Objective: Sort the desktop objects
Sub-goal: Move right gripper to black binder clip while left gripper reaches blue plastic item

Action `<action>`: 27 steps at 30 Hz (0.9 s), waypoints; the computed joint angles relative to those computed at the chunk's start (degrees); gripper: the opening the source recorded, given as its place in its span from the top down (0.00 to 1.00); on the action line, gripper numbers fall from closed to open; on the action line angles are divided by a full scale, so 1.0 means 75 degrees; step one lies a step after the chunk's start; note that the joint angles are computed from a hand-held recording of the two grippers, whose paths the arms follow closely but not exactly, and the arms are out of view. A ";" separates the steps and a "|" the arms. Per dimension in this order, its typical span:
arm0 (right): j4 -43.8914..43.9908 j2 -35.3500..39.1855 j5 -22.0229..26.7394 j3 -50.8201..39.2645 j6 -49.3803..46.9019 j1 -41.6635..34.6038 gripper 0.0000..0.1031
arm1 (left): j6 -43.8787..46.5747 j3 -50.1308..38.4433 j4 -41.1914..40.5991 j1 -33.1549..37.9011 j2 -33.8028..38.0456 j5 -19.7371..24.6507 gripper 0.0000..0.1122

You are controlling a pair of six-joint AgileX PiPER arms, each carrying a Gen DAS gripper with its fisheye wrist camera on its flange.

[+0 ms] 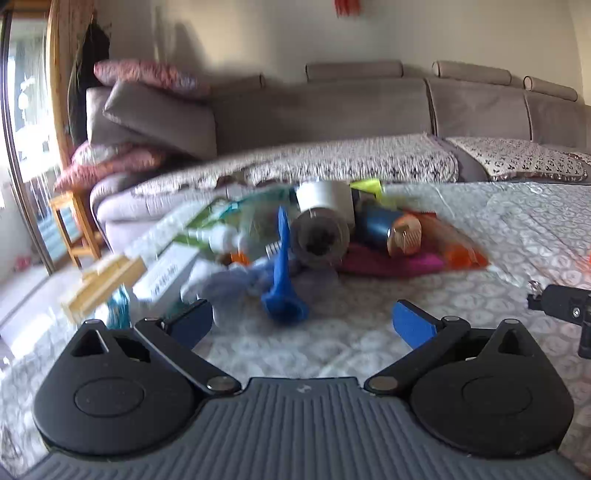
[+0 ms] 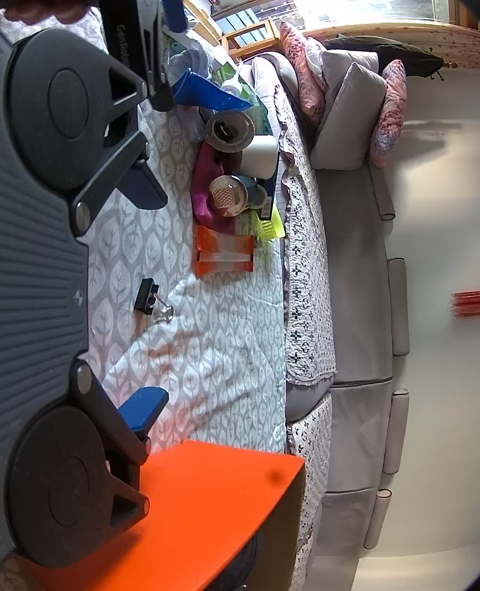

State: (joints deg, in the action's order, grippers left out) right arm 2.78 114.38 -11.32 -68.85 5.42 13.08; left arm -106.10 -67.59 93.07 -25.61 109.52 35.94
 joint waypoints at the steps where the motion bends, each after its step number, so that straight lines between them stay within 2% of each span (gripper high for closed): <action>1: -0.0115 0.0030 0.0044 -0.0051 0.0125 -0.0002 0.00 | -0.0058 -0.0012 0.0101 0.0056 0.0006 -0.0123 0.08; 5: -0.0921 0.0121 0.0198 -0.0216 0.0962 -0.0079 0.00 | -0.0203 -0.0078 0.0219 0.0207 0.0084 -0.0466 0.08; 10: -0.1564 0.0279 0.0370 -0.0474 0.1717 -0.0201 0.00 | -0.0258 -0.0261 0.0175 0.0366 0.0265 -0.0519 0.08; 19: -0.1109 0.0481 0.0562 -0.0744 0.1257 -0.0131 0.00 | 0.0145 -0.0326 -0.0321 0.0502 0.0249 -0.0748 0.08; 27: -0.1105 0.0606 0.0788 -0.1007 0.1343 -0.0045 0.00 | 0.1013 -0.0616 -0.1320 0.0632 0.0266 -0.0920 0.08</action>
